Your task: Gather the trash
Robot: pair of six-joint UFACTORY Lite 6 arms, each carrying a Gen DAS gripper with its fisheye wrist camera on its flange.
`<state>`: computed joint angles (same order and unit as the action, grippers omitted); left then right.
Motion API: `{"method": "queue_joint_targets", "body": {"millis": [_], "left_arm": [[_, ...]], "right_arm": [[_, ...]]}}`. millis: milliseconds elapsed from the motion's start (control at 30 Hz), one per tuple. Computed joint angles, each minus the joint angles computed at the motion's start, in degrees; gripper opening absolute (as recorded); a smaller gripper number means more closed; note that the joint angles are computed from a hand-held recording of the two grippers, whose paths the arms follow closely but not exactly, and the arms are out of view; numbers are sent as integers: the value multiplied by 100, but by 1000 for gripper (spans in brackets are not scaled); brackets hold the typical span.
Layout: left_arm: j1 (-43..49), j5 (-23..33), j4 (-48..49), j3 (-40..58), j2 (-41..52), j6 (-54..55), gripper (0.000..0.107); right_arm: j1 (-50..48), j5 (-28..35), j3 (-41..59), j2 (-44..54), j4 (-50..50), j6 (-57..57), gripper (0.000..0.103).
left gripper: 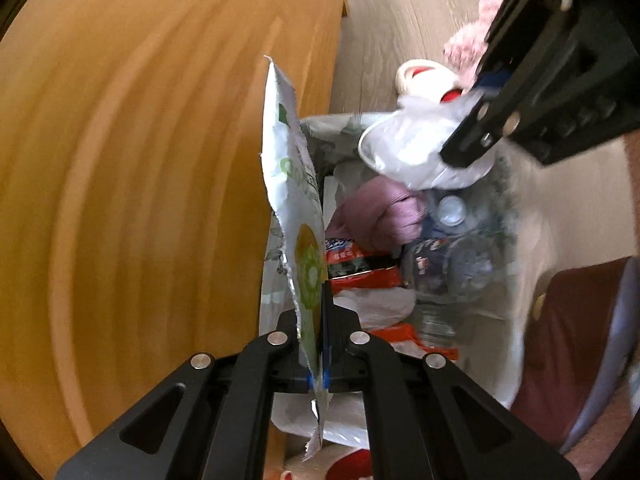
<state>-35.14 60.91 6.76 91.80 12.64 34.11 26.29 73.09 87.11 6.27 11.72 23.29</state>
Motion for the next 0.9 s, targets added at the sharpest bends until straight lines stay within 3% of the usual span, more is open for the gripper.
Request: {"method": "queue_joint_targets", "body": {"millis": [533, 900], "left_arm": [[-173, -1000, 924, -825, 580, -538, 0], [-6, -1342, 1129, -687, 1316, -960, 0]], "right_arm": [[-306, -189, 36, 419, 388, -106, 13], [-323, -232, 16, 518, 354, -159, 13]]}}
